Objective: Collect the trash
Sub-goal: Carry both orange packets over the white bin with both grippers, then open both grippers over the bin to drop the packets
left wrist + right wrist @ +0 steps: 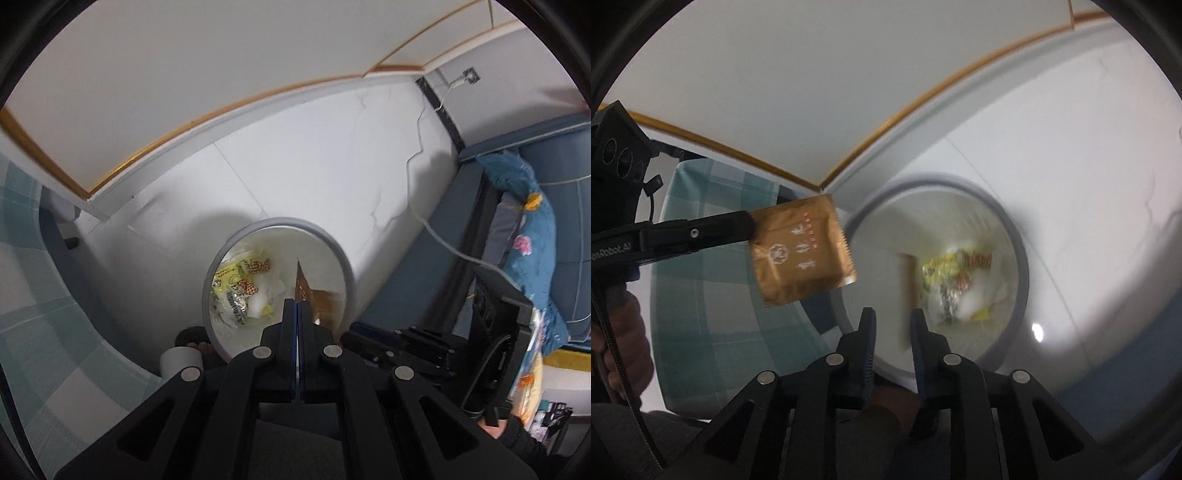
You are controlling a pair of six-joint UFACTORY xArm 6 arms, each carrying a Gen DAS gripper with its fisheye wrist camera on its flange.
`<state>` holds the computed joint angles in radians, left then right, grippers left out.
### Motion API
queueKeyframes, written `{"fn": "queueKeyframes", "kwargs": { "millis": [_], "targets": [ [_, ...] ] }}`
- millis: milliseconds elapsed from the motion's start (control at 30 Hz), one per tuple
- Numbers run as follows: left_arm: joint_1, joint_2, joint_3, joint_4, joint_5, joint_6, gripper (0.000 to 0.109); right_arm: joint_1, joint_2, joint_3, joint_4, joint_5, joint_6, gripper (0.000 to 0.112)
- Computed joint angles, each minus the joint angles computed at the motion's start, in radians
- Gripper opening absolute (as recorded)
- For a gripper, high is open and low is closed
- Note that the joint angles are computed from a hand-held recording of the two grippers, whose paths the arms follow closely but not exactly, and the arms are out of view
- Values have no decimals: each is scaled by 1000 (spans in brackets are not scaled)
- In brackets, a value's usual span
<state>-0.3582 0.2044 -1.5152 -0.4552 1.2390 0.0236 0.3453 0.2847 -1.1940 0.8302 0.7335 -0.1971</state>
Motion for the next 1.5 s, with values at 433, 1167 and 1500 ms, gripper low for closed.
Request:
{"fn": "queueKeyframes", "kwargs": {
  "millis": [433,1167,1500],
  "targets": [
    [-32,61,-39,34,45,-30,0,-23,-96,107,-86,-83,101,70],
    [-62,-171,131,202,-138,-142,60,0,-246,172,-184,-181,221,91],
    [-60,-322,237,323,-237,-263,71,30,-336,193,-269,-191,290,97]
  ]
}}
